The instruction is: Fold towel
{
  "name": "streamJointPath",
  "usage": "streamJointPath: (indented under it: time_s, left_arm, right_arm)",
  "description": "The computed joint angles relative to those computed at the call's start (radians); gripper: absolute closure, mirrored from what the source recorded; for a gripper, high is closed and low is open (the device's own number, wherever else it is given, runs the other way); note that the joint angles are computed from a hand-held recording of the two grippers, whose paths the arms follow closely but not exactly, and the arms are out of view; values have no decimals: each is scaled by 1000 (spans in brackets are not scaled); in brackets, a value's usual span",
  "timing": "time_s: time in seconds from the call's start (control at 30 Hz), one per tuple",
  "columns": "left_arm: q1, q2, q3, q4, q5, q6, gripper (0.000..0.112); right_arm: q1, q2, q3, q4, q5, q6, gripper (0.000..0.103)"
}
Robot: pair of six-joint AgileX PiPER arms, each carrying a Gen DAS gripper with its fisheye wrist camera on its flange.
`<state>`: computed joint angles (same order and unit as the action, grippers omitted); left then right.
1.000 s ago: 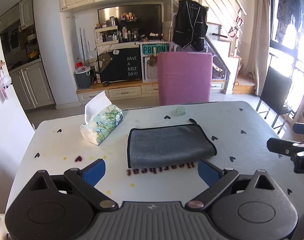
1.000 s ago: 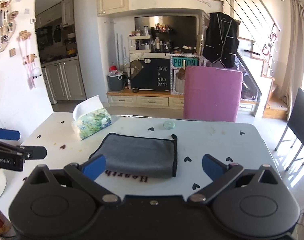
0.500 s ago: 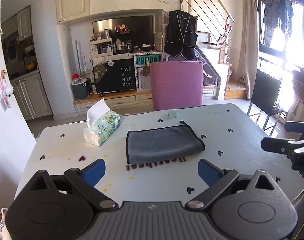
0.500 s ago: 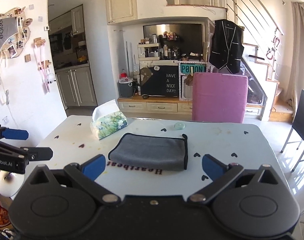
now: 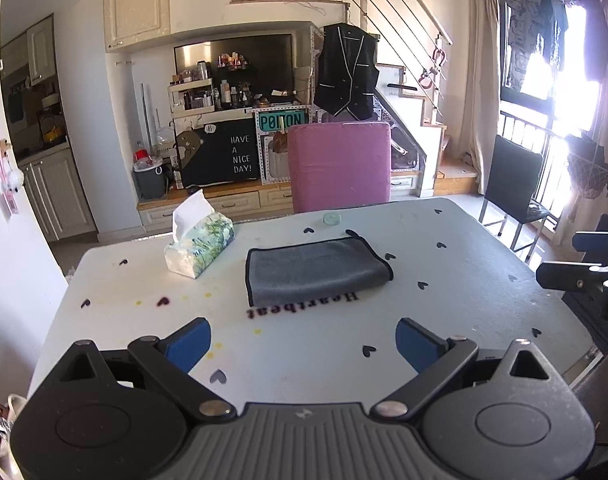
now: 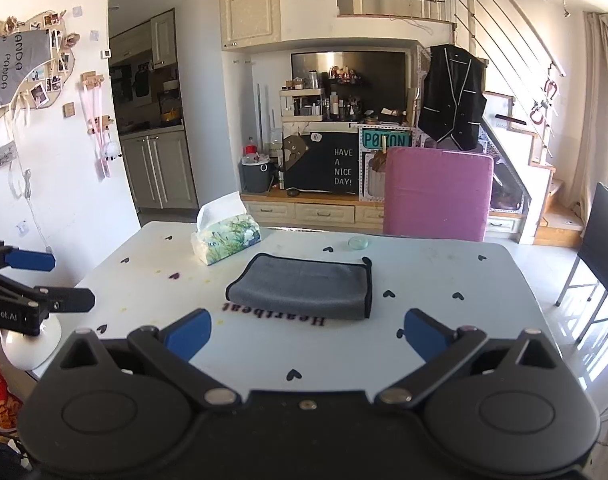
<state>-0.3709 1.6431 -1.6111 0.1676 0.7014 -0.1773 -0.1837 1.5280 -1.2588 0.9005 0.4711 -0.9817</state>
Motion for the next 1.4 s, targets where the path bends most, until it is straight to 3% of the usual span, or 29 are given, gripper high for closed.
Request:
streamJointPath:
  time_s: [0.33,1.4]
  left_arm:
    - [4,-93,112,-62,8,23,14]
    - [-34,-215,274,28,2,-80,14]
  right_arm:
    - [-11,-96,105,4,9,-54,0]
    - [-24,-246,270,-15,15,-37,0]
